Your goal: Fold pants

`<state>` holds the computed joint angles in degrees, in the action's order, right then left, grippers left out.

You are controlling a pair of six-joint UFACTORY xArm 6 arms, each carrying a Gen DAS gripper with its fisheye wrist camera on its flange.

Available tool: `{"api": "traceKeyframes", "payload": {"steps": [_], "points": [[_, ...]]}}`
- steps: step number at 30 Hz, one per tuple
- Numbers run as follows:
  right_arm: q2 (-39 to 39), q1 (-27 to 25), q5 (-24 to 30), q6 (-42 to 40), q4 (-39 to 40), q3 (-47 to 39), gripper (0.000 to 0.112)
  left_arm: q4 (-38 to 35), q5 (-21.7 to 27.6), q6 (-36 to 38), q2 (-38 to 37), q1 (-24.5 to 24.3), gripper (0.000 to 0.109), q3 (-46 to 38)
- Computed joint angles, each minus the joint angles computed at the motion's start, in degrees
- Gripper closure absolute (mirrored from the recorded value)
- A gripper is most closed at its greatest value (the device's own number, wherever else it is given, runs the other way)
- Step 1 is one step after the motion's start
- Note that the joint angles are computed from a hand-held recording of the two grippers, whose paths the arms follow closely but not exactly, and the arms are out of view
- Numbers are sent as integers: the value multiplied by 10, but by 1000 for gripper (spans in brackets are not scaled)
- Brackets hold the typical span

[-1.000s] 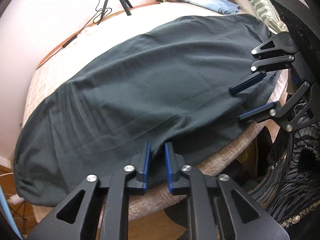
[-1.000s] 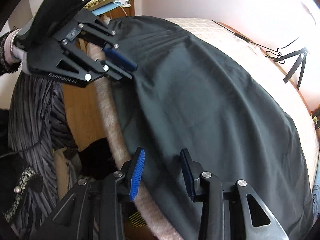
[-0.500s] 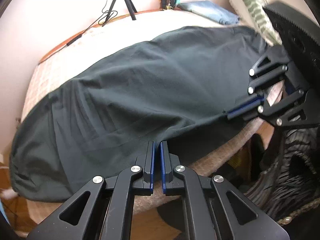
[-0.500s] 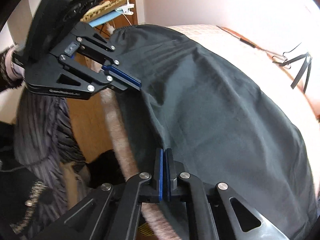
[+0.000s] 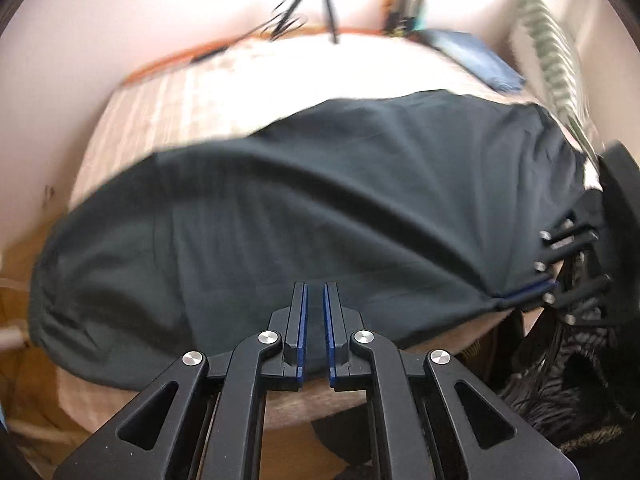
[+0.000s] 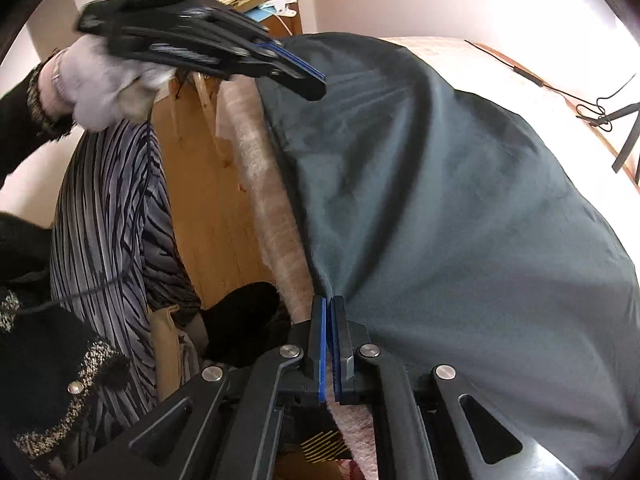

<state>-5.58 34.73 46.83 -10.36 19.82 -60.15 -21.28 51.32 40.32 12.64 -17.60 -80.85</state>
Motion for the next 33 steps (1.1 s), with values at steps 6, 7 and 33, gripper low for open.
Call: {"api": "traceKeyframes", "payload": {"steps": [6,7,33], "points": [[-6,-17,39,-61,51,-10,107,-10,24,-12,4,3,102,-4],[-12,-25,42,-72,69,-11,106,-16,24,-6,4,-2,102,-7],[134,-352,102,-57,132,-120,54,8,52,1,51,-61,98,-91]]}}
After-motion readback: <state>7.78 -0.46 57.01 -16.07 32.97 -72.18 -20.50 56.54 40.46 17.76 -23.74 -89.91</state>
